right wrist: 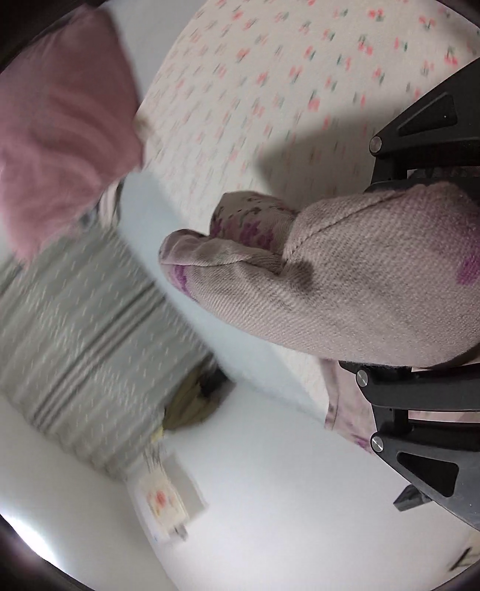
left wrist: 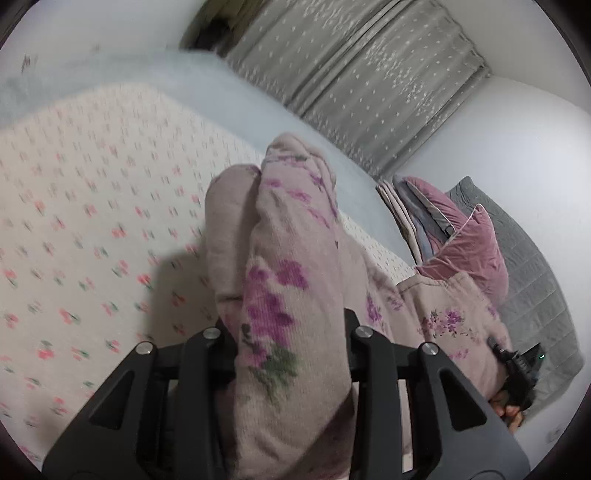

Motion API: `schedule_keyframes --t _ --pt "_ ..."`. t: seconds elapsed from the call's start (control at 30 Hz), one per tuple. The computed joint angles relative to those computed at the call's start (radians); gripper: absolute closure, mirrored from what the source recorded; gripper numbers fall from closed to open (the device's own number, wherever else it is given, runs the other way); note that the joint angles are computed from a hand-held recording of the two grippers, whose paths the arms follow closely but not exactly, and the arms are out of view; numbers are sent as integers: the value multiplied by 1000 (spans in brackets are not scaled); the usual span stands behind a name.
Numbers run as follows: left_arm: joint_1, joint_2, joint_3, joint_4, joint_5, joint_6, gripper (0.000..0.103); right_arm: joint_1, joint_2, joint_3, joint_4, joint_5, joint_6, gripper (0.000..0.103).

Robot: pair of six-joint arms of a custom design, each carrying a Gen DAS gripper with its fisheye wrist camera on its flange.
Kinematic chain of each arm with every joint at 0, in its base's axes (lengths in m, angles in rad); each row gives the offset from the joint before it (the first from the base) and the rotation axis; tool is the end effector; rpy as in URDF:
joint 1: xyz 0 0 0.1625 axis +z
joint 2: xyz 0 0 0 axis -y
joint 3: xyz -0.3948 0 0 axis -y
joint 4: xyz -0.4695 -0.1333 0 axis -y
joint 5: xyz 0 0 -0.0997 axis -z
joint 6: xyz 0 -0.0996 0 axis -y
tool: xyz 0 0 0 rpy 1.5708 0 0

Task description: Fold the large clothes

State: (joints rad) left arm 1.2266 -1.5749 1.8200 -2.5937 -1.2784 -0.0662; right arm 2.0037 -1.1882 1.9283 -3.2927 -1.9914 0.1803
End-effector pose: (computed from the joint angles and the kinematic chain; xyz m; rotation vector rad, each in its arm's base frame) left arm -0.0472 -0.6118 0.4454 0.2189 2.7750 -1.1981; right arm 0.3463 -0.5285 0.2445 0.0338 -2.6655 1.5204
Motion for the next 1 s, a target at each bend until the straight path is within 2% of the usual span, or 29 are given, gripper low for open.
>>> schedule_keyframes --t 0.13,0.37,0.43,0.5,0.57,0.6,0.63,0.67,0.7,0.73,0.77,0.83,1.0 --pt "3 -72 21 -70 48 76 68 39 108 -108 -13 71 -65 65" --pt "87 -161 43 -235 99 160 67 55 330 -344 21 247 -174 67" --pt "125 -162 44 -287 98 194 66 50 407 -422 62 267 -190 67" --pt "153 -142 30 -269 148 187 64 41 463 -476 111 255 -197 67" --pt "192 -113 -7 -145 214 113 63 24 502 -502 170 221 -183 66" --pt "204 -101 -24 -87 241 77 61 16 516 -507 178 174 -165 65" --pt "232 -82 -54 9 247 16 55 10 517 -502 186 136 -144 63" --pt "249 -68 -73 63 241 -15 45 -10 511 -491 213 105 -90 58" --pt "252 -63 -79 78 251 -25 41 -28 500 -478 237 103 -50 57" --pt "251 -56 -82 82 273 -20 33 -48 486 -463 277 84 -4 53" --pt "243 -49 -81 66 307 6 28 -59 477 -455 305 79 0 45" --pt "221 -40 -72 27 372 53 28 -61 471 -460 357 36 -24 35" --pt "141 -64 -34 -61 546 118 28 0 462 -480 378 -105 -90 32"
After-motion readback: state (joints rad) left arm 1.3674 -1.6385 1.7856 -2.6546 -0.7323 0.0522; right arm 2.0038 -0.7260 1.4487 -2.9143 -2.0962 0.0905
